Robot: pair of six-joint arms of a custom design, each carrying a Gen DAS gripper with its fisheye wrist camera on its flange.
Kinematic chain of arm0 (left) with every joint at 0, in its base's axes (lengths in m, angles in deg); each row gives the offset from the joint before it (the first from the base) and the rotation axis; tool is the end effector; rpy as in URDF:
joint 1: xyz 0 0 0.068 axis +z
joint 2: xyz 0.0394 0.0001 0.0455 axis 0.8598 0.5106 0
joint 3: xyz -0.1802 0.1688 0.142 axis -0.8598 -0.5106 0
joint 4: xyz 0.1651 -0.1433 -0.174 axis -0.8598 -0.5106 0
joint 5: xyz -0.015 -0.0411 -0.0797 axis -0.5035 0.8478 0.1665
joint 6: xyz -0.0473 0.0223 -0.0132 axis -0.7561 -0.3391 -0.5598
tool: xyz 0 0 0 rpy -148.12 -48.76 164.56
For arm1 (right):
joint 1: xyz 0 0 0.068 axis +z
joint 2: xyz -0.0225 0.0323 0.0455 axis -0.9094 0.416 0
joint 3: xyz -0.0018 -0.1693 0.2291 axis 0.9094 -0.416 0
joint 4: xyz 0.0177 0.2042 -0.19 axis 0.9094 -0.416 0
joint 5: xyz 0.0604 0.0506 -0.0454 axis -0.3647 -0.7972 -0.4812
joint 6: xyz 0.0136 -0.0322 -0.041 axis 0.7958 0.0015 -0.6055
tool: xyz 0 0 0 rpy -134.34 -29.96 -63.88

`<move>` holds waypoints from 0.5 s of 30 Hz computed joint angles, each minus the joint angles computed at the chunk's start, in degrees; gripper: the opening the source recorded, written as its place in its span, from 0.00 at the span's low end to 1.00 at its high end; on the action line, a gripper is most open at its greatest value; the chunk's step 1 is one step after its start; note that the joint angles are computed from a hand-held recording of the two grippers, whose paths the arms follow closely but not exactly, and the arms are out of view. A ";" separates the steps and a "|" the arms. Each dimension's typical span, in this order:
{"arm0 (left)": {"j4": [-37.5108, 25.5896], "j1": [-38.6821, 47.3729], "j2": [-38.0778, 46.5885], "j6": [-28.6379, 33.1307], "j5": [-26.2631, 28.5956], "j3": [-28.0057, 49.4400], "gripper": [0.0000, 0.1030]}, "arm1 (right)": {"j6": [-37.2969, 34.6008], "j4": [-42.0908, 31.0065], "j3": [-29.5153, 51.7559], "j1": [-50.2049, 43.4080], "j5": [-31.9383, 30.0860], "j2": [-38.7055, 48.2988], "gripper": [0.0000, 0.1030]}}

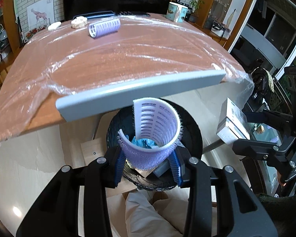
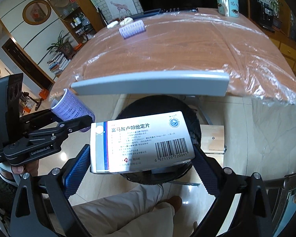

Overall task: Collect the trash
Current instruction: 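Carry the hair roller and medicine box over the wastebasket with both tools, then open both tools to drop the roller and medicine box into the wastebasket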

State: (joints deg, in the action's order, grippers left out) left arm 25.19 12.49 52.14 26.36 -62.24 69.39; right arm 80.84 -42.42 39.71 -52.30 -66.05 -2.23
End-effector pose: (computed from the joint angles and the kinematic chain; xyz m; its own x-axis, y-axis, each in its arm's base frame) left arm 0.2056 -0.2126 0.1914 -0.8221 0.2125 -0.5282 0.3416 0.9263 -0.1592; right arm 0.1707 0.0522 0.2294 -0.8854 -0.1260 -0.4475 -0.2969 0.8939 0.3358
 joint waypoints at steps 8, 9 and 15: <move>0.67 -0.44 2.70 0.15 0.89 -0.48 0.40 | 0.24 2.57 -1.23 0.73 0.85 3.38 0.93; 0.76 -0.38 3.12 0.26 1.03 -0.42 0.40 | 0.09 2.91 -1.41 0.60 0.89 3.74 0.93; 1.57 0.24 6.68 1.55 1.95 0.60 0.40 | -0.36 5.08 -1.56 0.26 1.18 6.98 0.93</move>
